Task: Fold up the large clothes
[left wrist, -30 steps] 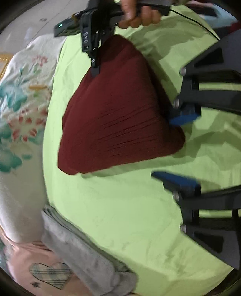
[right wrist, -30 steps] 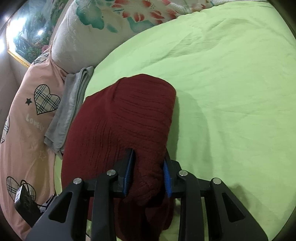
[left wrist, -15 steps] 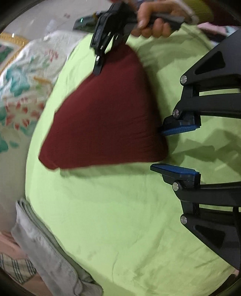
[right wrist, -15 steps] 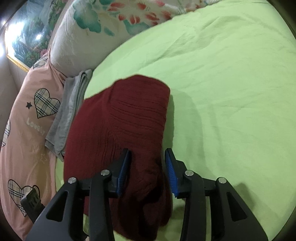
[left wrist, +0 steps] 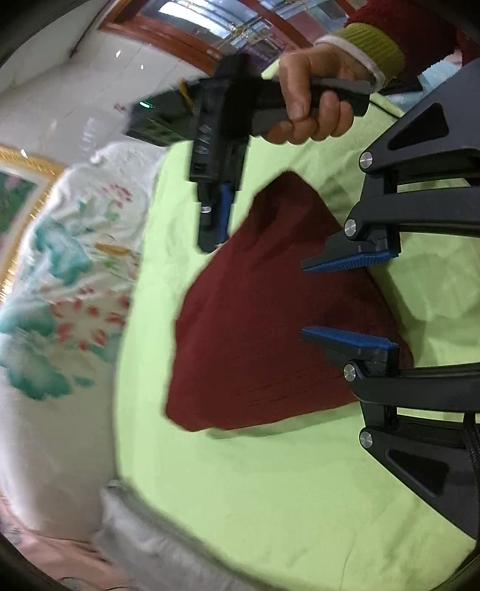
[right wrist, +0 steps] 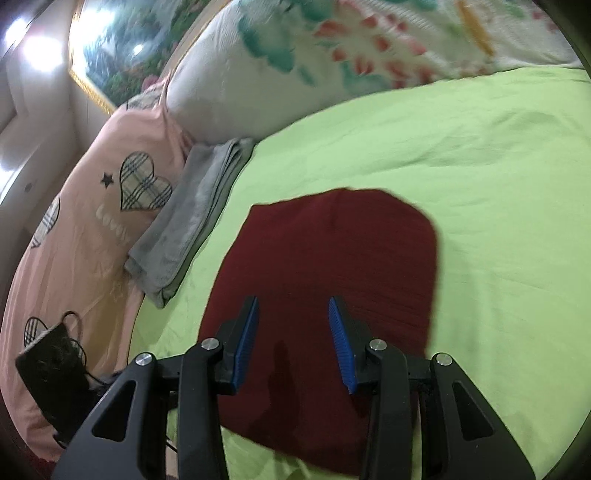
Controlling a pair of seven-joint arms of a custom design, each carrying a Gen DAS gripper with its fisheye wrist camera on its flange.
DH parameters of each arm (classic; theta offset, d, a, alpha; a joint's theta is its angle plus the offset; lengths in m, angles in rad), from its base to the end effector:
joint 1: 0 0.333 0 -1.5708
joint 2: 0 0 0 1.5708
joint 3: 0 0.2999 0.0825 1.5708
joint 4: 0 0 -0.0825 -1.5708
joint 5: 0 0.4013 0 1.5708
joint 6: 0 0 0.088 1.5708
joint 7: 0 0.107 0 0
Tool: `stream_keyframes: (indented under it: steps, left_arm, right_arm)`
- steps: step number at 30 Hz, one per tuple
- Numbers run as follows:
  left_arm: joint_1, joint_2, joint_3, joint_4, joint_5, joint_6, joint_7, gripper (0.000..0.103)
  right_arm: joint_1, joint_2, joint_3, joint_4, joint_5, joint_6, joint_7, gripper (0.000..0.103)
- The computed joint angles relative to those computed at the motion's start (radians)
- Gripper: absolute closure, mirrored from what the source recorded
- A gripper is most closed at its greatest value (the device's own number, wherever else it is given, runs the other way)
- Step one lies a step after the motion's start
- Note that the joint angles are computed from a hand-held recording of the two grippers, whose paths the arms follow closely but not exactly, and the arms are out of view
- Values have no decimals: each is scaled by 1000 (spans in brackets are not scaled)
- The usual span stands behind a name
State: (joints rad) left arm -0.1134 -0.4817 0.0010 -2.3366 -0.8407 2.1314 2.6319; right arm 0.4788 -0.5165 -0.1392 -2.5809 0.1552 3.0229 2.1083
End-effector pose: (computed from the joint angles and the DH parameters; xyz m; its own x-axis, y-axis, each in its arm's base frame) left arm 0.4539 -0.0841 0.5388 -0.7655 -0.5889 0.2594 -0.5799 0.4566 -0.6748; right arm 0.4345 0.1360 0.5236 -0.0777 -0.8105 -0.5806 -0.6628 0.4770 -0.5772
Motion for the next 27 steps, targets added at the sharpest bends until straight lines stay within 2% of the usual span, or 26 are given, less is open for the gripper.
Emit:
stream_keyframes:
  steps: [2, 4, 7, 9, 13, 18, 21, 24, 27]
  left_arm:
    - [7, 40, -23, 8, 38, 22, -23, 79]
    - [10, 55, -32, 2, 55, 47, -39, 86]
    - [12, 76, -13, 3, 31, 36, -42, 86]
    - [15, 75, -15, -8, 23, 55, -35, 86]
    - [11, 67, -20, -27, 11, 81, -17, 87]
    - [10, 61, -19, -33, 17, 85, -18, 87]
    - [16, 37, -21, -43, 39, 80, -44, 86]
    - [19, 10, -11, -36, 48, 55, -72, 86]
    - [15, -16, 9, -28, 22, 44, -72, 82]
  right_arm:
    - [108, 67, -93, 57, 49, 7, -79, 63]
    - [167, 112, -138, 98, 103, 2, -145, 63]
    - [280, 201, -238, 177, 252, -79, -259, 63]
    - [313, 228, -260, 190, 337, -71, -333, 63]
    - [217, 236, -161, 191, 306, -84, -302, 63]
    - [207, 217, -140, 173, 430, -50, -393, 63]
    - [106, 159, -39, 123, 396, -32, -333, 63]
    - [-11, 61, 73, 34, 283, -22, -205, 63]
    - [-105, -36, 156, -53, 193, -24, -84, 63]
